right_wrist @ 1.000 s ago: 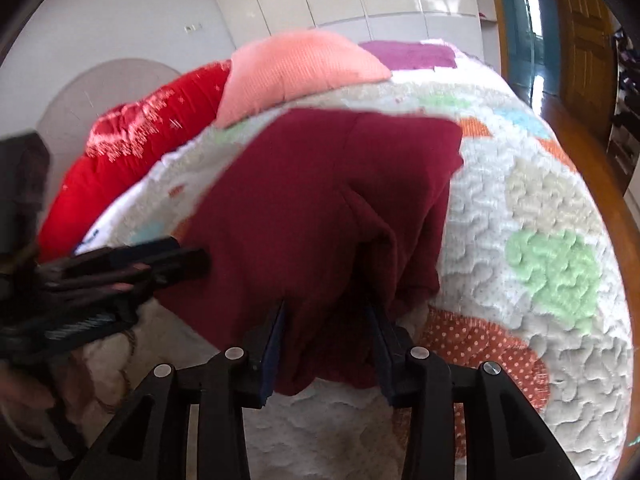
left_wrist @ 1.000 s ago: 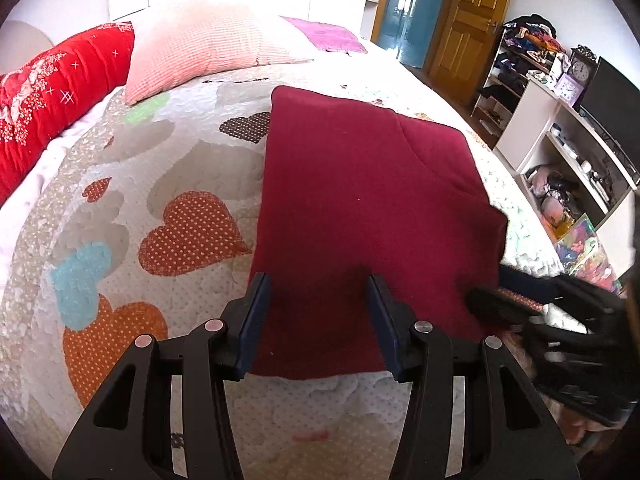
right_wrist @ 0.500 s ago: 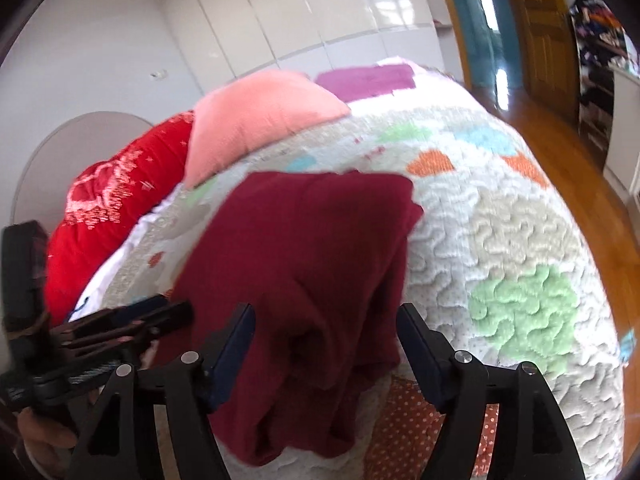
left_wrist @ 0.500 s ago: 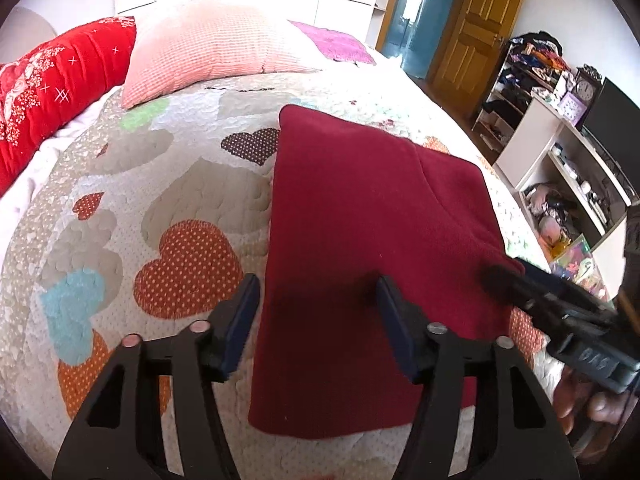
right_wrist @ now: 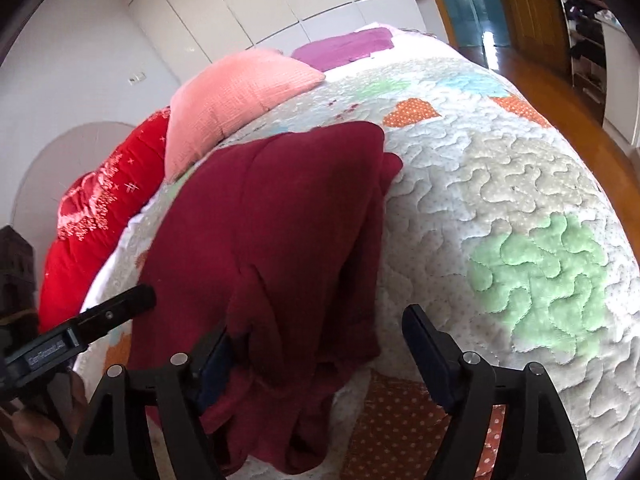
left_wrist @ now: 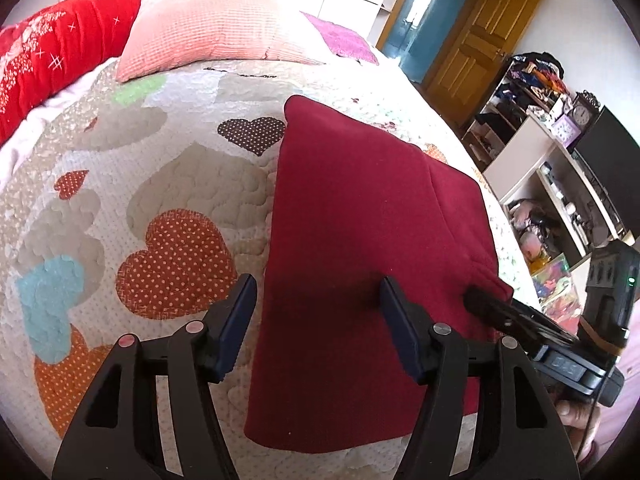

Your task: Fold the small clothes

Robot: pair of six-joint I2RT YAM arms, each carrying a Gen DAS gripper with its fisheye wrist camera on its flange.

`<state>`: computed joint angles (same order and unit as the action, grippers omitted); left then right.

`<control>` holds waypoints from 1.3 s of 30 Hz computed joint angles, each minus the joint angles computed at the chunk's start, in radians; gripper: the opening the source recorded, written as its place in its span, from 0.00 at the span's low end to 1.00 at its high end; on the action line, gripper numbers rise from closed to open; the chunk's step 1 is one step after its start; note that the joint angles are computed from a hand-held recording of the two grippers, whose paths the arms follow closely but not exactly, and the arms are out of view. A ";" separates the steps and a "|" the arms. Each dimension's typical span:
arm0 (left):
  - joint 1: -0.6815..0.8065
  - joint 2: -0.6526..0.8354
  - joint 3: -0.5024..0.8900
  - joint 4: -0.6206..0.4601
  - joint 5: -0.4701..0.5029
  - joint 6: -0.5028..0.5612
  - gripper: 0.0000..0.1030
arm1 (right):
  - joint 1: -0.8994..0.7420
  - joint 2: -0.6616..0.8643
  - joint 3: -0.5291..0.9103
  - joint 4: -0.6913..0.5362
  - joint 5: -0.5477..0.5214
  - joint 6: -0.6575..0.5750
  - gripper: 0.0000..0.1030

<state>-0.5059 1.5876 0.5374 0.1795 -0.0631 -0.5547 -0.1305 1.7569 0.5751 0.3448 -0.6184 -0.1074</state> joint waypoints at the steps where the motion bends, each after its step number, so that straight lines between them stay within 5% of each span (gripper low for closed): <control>1: 0.001 0.004 0.002 0.001 -0.002 -0.001 0.69 | -0.004 -0.014 -0.012 0.010 -0.015 0.004 0.75; 8: 0.031 0.077 0.055 0.020 0.051 0.018 0.74 | -0.047 -0.033 -0.016 0.063 -0.105 0.056 0.81; 17: 0.078 0.185 0.131 0.035 0.138 0.068 0.85 | -0.038 0.172 0.182 -0.028 -0.235 0.050 0.82; 28: 0.098 0.246 0.150 0.068 0.171 0.044 0.96 | 0.045 0.229 0.229 0.009 -0.175 0.007 0.90; 39: 0.117 0.250 0.141 0.086 0.202 0.044 0.96 | 0.038 0.240 0.211 0.057 -0.196 0.011 0.89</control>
